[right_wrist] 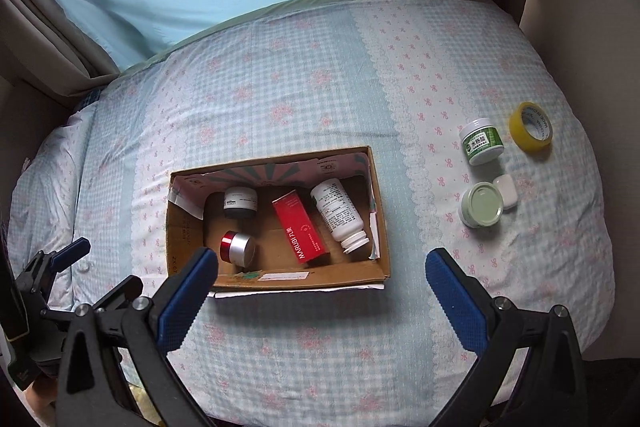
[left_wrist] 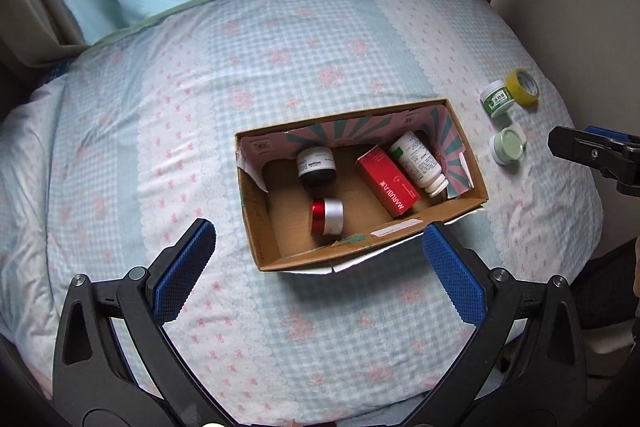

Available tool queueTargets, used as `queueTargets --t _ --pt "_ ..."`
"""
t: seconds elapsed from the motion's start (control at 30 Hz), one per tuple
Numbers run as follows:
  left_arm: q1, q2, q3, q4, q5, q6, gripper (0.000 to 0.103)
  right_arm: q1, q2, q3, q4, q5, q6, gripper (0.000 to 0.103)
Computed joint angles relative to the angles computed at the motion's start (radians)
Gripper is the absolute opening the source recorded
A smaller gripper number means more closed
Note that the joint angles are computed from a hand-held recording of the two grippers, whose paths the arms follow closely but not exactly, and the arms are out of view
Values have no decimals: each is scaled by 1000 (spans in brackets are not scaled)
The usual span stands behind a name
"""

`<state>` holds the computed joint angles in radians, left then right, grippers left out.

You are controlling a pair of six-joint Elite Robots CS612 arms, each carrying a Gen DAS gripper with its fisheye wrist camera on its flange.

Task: Organize rigid objects
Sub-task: 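Lift both tools away and move toward the remaining items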

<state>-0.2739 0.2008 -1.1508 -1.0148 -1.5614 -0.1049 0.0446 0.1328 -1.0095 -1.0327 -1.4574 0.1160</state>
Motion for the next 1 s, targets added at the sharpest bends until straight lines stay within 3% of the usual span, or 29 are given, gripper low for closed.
queueTargets --t 0.2,0.37,0.7,1.0 --pt "-43 -10 -43 3 41 -45 103 -27 13 -95 20 -33 -29 103" --pt "-99 -10 -71 -7 107 -118 103 -69 33 -171 27 -58 -120 103" --pt "-222 -34 0 -33 194 -322 103 -209 59 -236 21 16 -362 103" --pt "-282 -36 118 -115 156 -284 103 -288 75 -202 -43 20 -418 103"
